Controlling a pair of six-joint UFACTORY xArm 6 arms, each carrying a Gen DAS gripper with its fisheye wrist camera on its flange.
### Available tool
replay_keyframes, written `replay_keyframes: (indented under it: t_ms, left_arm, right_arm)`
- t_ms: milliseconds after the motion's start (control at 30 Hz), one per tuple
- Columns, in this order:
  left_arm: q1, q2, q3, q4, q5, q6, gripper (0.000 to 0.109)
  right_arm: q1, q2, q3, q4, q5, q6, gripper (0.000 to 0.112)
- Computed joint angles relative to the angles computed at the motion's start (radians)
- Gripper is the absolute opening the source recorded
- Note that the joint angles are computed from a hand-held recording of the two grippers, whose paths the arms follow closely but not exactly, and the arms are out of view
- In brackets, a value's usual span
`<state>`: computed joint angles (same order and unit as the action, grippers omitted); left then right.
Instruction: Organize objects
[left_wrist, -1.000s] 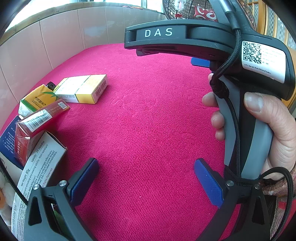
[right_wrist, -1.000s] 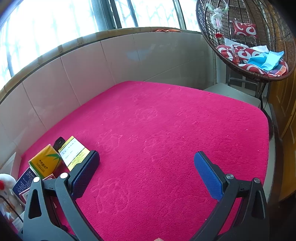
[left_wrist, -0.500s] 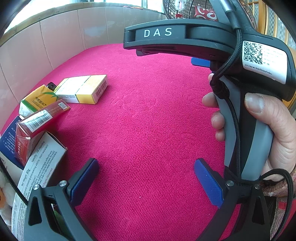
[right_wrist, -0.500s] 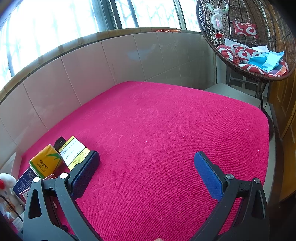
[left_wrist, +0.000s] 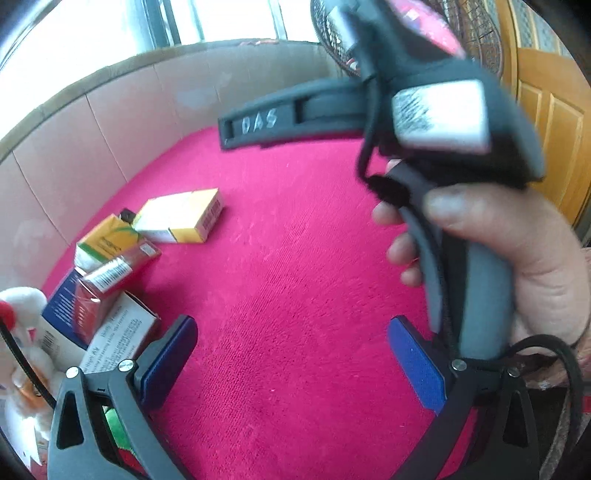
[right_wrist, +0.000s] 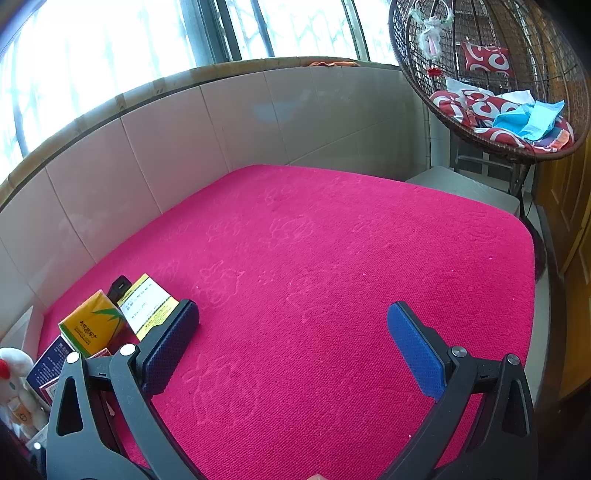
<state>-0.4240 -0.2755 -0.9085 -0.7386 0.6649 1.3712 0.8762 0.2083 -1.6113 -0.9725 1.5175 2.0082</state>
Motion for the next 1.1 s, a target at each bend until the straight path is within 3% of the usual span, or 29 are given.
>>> replay_keyframes:
  t_ms: [167,267,400,500,667,767,933,1100]
  left_arm:
    - [-0.007,-0.072,0.048,-0.031,-0.012,0.016,0.103]
    - [0.030,-0.087,0.021,-0.068,0.030,0.014,0.103]
    - [0.141,-0.134,0.003,-0.142,0.103,0.024,0.103]
    - [0.257,-0.086,-0.079,-0.201,0.209,-0.037,0.103]
    - [0.385,0.040,-0.165,-0.158,0.251,-0.182,0.103]
    - [0.439,0.091,-0.197,-0.123,0.320,-0.238,0.103]
    - [0.435,0.110,-0.196,-0.100,0.363,-0.231,0.103]
    - [0.380,0.139,-0.202,-0.056,0.351,-0.224,0.103]
  right_arm:
    - [0.005,-0.002,0.002,-0.003,0.008,0.009,0.103]
    - [0.006,-0.009,0.012,0.002,-0.001,0.019,0.103]
    - [0.004,-0.025,0.035,0.009,-0.016,0.039,0.103]
    - [0.005,-0.025,0.035,0.012,-0.013,0.043,0.103]
    - [0.020,-0.004,0.005,-0.014,0.011,0.010,0.103]
    - [0.027,0.012,-0.014,-0.032,0.000,-0.043,0.103]
    - [0.004,0.016,-0.008,-0.030,-0.128,-0.153,0.103]
    - [-0.083,0.110,-0.129,0.100,-0.276,-0.492,0.103]
